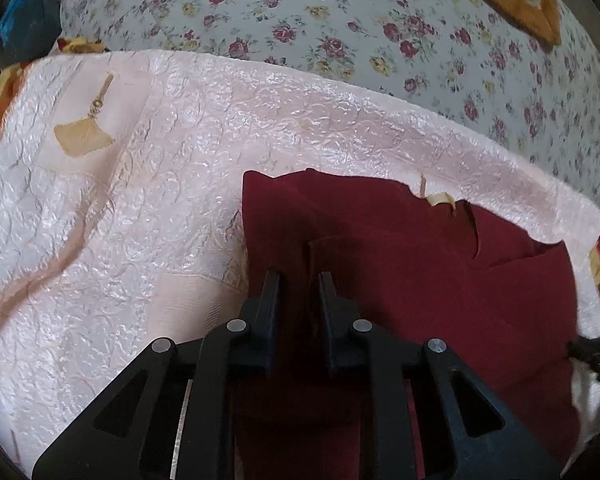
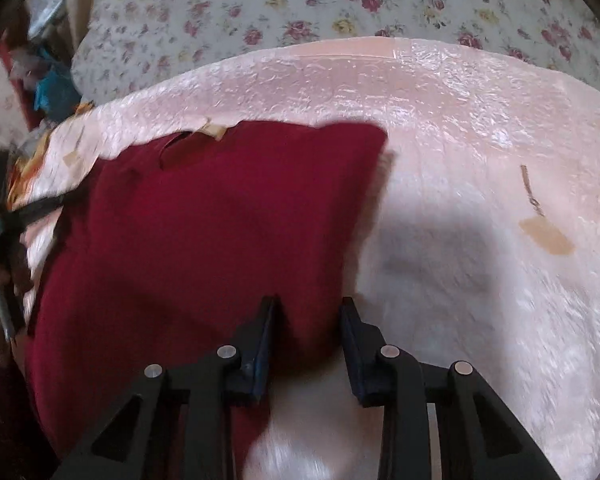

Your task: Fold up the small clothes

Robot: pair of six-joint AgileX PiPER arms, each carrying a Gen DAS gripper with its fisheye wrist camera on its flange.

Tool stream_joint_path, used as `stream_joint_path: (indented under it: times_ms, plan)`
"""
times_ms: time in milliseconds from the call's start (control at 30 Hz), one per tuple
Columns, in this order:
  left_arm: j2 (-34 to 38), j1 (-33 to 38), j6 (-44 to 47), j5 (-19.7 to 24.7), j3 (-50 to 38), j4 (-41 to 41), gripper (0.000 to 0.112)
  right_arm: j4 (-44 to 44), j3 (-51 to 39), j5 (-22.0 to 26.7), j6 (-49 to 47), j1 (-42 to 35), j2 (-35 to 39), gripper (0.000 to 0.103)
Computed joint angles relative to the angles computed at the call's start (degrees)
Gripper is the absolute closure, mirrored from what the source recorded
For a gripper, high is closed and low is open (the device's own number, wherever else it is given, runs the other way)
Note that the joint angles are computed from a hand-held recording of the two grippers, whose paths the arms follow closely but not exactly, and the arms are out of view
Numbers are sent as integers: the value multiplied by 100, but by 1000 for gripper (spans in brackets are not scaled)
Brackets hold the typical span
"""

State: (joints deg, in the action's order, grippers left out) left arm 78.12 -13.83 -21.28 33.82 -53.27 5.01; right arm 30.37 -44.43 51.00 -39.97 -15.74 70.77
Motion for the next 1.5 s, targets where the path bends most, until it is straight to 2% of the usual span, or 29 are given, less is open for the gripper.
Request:
stream_joint_path:
  times_ms: [67, 167, 200, 233, 267, 333, 367, 400, 433, 467, 500, 633, 733, 833, 867, 900, 967, 1033, 1133, 1200, 1300, 1500]
  plan:
    - [-14, -23, -95, 120, -32, 73, 93, 48, -155, 396, -80, -296, -162, 73]
    - [-160, 46, -65, 148, 32, -28, 88, 513, -364, 475, -314, -593, -290, 73]
    - [-199, 51, -109, 118, 72, 12, 84, 661, -468, 430, -274, -586, -215, 67]
    - [-192, 1, -319, 123, 80, 228, 74, 691, -557, 328, -142, -495, -122, 58]
    - [-165, -45, -486, 139, 76, 402, 69, 640, -686, 142, 82, -275, 67, 46]
    - [-70, -62, -548, 162, 39, 479, 69, 104, -1013, -396, 895, 399, 697, 44]
    - [-23, -32, -458, 178, 19, 393, 69, 28, -1179, -502, 1113, 554, 1013, 44]
    - [-3, -31, -464, 195, 8, 393, 69, 84, -1292, -511, 1135, 586, 1267, 47]
    - [2, -40, -488, 218, 7, 428, 69, 15, -1392, -545, 1243, 644, 1466, 55]
    - [1, -43, -495, 252, 7, 449, 69, -281, -1438, -709, 1461, 771, 1554, 77]
    - [-5, -49, -491, 268, 12, 454, 69, -602, -1361, -996, 1625, 860, 1482, 86]
    - [64, -295, -1034, 351, 13, 1012, 62, -970, -1219, -1280, 2032, 534, 1583, 90]
    - [-27, -468, -1322, 357, 134, 1343, 61, -156, -1063, -970, 1261, 105, 1336, 90]
    - [-144, -592, -1524, 375, 234, 1500, 61, 88, -985, -567, 1117, -135, 777, 90]
    - [-189, -642, -1617, 390, 270, 1581, 61, 222, -966, -303, 1034, -196, 547, 87]
    - [-235, -717, -1753, 423, 305, 1694, 61, 270, -957, -166, 995, -202, 427, 74]
    - [-381, -918, -2022, 553, 387, 1914, 61, 233, -843, -21, 998, -65, 130, 56]
    - [-535, -1105, -2271, 670, 455, 2097, 61, -152, -648, -200, 1322, 392, -23, 56]
    - [-748, -1351, -2465, 889, 514, 2219, 61, -1149, -279, -813, 1992, 1074, 114, 56]
    - [-953, -1577, -2556, 1141, 557, 2306, 61, -1087, -167, -863, 2034, 949, 95, 56]
    - [-1249, -1936, -2803, 1450, 646, 2481, 61, -1183, -196, -555, 2252, 759, -307, 56]
    - [-1890, -2482, -3128, 1812, 935, 2334, 61, -280, -246, 877, 1111, 6, -1377, 55]
